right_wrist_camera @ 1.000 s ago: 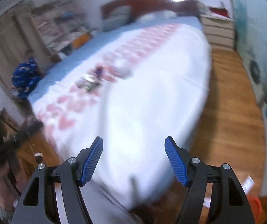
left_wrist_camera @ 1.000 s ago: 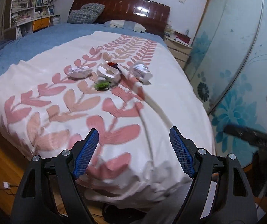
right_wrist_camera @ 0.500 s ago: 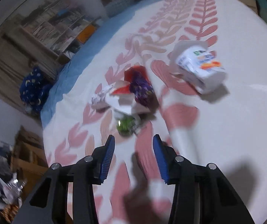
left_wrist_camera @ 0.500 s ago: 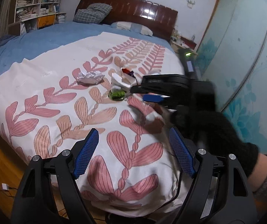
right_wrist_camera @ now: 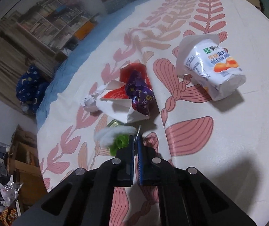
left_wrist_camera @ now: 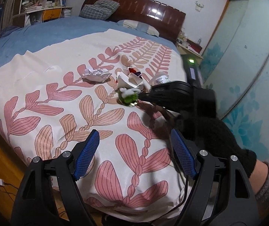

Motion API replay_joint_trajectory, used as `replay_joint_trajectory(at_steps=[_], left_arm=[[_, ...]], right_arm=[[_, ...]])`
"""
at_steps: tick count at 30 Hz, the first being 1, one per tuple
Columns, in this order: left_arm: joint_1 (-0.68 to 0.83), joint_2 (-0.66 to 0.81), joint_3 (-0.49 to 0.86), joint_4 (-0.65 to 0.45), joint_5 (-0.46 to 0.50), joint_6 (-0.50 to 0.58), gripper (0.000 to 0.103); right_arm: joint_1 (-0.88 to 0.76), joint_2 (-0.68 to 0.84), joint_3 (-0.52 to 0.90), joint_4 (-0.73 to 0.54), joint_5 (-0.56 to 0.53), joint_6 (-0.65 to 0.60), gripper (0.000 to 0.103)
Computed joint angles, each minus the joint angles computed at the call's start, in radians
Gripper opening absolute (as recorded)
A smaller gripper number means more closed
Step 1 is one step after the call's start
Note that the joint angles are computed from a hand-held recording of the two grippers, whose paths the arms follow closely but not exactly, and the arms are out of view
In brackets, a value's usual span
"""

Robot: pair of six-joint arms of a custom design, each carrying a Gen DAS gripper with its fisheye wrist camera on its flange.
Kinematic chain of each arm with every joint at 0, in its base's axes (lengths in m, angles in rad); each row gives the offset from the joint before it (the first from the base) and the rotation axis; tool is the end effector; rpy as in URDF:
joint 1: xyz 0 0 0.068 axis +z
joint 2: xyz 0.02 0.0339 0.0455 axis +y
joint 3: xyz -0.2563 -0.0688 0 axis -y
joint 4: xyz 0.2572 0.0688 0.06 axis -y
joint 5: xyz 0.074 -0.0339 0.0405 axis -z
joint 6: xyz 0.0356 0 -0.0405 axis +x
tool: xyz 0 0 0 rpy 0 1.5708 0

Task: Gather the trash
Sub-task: 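Grasp the round gold lid with the right tool and lift it, then grasp the white tissue with green item with the left tool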

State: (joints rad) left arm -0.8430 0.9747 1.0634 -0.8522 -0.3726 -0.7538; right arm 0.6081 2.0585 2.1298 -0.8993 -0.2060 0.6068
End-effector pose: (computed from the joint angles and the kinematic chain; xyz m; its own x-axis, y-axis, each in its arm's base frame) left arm 0.1456 -0.1440 0.3341 -0.6916 -0.1820 -0.6990 0.0647 0.9482 -0.3109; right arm 0.3783 0.2722 0.3379 -0.8803 0.0674 -0.4697 -0.2079 0.8350 0.5095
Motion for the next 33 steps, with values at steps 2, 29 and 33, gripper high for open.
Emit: replay_joint_trajectory(at_steps=[2,29,33], left_arm=[[0.010,0.006,0.002,0.003,0.001,0.004,0.078],[-0.039,0.414,0.141,0.199,0.122,-0.003,0.077],[-0.046,0.430,0.161,0.181,0.122,-0.039,0.048]], right_arm=[[0.005,-0.106,-0.103,0.016,0.032,-0.053,0.004],[-0.283,-1.105,-0.762,-0.215,0.125,-0.264,0.004],[-0.416,-1.167,-0.767,-0.310,0.031,-0.327,0.004]])
